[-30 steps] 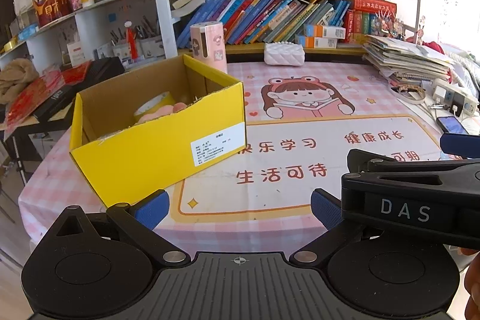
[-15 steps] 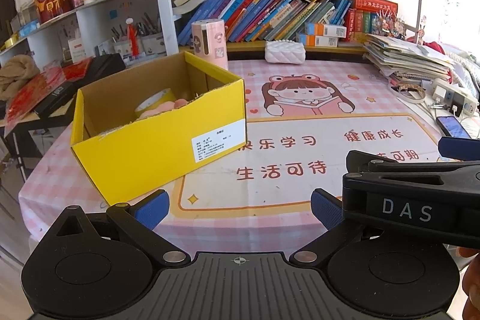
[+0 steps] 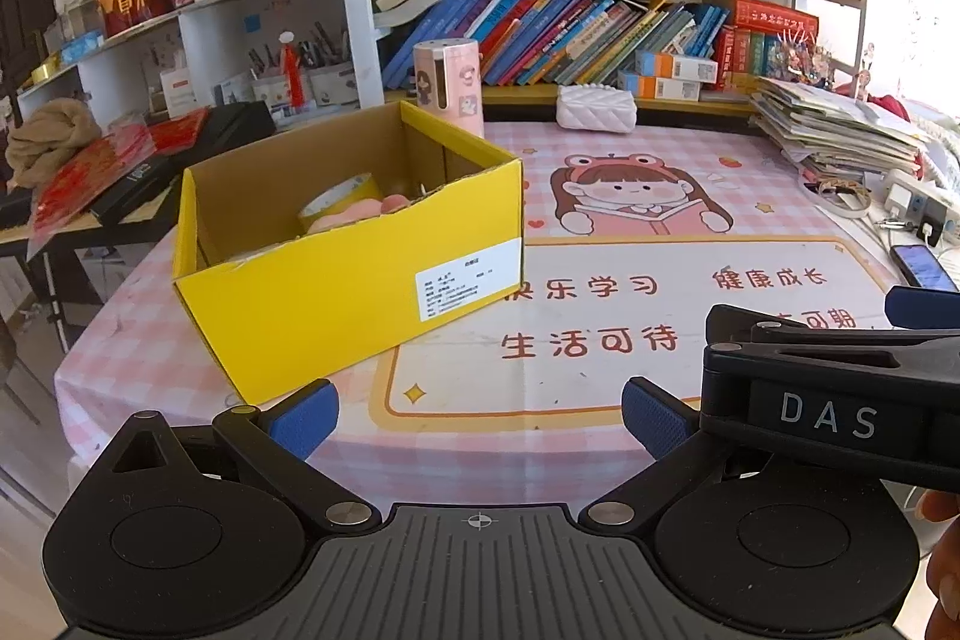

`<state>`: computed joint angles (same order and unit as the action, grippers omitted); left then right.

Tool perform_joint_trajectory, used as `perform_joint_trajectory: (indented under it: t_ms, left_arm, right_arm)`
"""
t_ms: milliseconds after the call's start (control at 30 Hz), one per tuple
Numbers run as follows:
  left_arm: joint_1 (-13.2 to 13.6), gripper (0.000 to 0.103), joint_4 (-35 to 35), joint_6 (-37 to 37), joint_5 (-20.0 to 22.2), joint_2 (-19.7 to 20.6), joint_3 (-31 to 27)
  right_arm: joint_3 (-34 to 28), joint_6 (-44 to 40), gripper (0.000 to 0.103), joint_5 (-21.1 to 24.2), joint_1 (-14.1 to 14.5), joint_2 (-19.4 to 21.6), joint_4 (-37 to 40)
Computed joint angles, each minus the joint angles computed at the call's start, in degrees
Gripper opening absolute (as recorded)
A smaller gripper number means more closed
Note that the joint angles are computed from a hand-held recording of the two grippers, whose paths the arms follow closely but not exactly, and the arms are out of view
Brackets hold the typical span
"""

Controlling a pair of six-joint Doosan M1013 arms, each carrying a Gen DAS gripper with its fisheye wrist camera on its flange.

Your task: Organize objects

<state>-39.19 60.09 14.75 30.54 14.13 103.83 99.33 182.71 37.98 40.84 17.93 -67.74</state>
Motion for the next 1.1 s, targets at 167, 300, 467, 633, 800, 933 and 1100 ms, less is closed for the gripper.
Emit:
perform_joint_trajectory:
  t_ms: [167, 300, 467, 633, 800, 933, 1100]
  left_arm:
    - [0.04, 0.102, -0.04, 0.07, -0.04, -0.05, 0.06]
    - [0.04, 0.102, 0.02, -0.01, -0.1, -0.07, 0.08]
    - [0.06, 0.102, 0.4, -0.41, -0.32, -0.15, 0.3]
    - [0.08, 0.102, 0.27, -0.27, -0.28, -0.15, 0.27]
    - [0.08, 0.102, 0.36, -0.35, -0.29, -0.18, 0.32]
    - [0.17, 0.102, 0.19, -0.44, -0.61, -0.21, 0.38]
    - [0.17, 0.102, 0.21, -0.72, -0.56, -0.22, 0.45]
  right_arm:
    - [-0.03, -0.32, 0.103, -0.31, -0.1, -0.05, 0.59]
    - [-0.04, -0.31, 0.103, -0.26, -0.08, -0.06, 0.56]
    - [0.02, 0.05, 0.103, -0.22, -0.01, -0.02, 0.24]
    - [0.01, -0.01, 0.103, -0.25, 0.0, -0.02, 0.35]
    - [0.0, 0.0, 0.103, -0.22, 0.02, -0.02, 0.34]
    - [-0.02, 0.03, 0.103, -0.29, 0.07, 0.01, 0.39]
    - [-0.18, 0.01, 0.103, -0.18, 0.33, 0.2, 0.58]
